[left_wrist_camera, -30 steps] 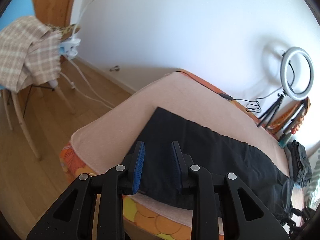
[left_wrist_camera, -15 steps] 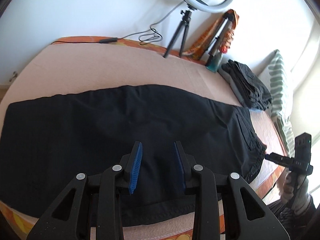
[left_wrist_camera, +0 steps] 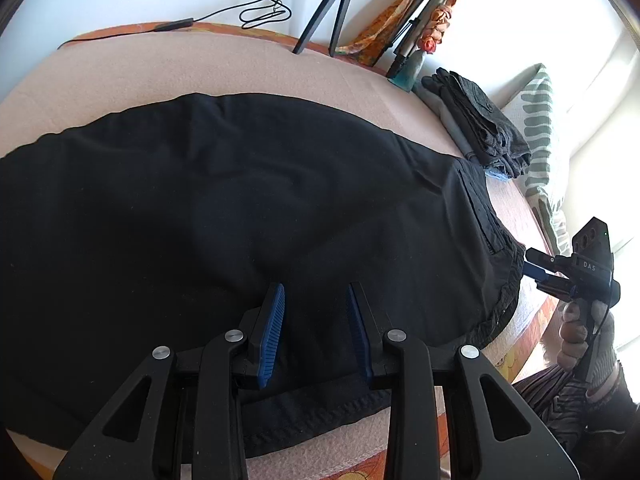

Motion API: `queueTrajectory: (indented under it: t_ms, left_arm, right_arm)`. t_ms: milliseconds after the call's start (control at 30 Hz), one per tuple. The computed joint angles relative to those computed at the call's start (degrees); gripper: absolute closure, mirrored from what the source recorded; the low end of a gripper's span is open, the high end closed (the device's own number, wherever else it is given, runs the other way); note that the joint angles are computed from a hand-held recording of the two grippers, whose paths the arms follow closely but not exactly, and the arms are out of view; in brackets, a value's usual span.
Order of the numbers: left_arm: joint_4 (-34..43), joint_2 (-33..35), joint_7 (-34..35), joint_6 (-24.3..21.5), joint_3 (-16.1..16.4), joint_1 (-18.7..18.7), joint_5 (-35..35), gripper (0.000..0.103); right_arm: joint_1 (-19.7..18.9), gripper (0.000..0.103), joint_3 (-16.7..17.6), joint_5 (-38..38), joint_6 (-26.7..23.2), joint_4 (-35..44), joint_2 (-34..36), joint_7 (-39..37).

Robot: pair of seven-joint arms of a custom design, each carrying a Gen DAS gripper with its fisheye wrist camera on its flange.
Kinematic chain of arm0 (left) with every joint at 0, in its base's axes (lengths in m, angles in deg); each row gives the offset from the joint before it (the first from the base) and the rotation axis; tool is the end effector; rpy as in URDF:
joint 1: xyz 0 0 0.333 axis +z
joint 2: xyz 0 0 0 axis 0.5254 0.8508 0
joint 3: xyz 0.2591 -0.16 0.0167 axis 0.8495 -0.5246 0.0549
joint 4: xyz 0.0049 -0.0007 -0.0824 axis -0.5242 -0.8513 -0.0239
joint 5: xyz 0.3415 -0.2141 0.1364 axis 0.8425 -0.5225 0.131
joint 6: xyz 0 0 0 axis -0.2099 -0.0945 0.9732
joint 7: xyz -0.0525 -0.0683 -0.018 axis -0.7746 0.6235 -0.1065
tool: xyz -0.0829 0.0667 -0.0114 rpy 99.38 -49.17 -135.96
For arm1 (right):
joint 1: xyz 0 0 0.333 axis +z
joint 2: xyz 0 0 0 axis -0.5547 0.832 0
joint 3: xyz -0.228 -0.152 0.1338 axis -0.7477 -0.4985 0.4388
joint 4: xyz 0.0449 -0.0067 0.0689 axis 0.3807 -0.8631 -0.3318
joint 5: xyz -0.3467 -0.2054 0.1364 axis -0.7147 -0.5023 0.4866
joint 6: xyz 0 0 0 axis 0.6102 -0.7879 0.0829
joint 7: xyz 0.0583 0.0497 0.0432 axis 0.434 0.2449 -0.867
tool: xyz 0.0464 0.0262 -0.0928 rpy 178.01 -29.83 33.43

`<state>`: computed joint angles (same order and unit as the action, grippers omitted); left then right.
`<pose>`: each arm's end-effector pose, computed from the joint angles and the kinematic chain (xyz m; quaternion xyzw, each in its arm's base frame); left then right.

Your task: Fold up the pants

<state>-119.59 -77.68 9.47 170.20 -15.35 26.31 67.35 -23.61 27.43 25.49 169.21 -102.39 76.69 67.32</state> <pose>0.6243 -0.2008 0.4261 -0.7300 0.5926 -0.3338 0.0668 0.6477 0.1854 0.4177 -0.6334 0.6674 0.1478 0.3625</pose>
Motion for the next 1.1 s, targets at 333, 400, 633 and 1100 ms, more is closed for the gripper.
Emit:
queueTrajectory:
  t_ms: [333,400,633,1100]
  left_arm:
    - [0.3,0.7,0.8,0.8,-0.2,-0.1,1.5,0.073]
    - [0.0,0.5,1.2,1.1,-0.4,0.1,1.0,0.073]
    - [0.4,0.7,1.5,0.7,-0.4,0.1,0.9,0.073]
    - [0.0,0.2,4.0,0.1,-0.9,0.6,-1.3,0.073]
  right_arm:
    - [0.8,0.076,0.5,-2.8,3.6,2.8,2.8,5.3]
    - [0.3,0.076,0.9,-0.7,3.9,2.1,2.5,5.5]
    - [-0.7,0.069,1.0,4.3,1.7,0.4,1.3,4.7]
    - [1.6,0.091,1.7,-1.5,7.4,-1.5,-2.6,1.6]
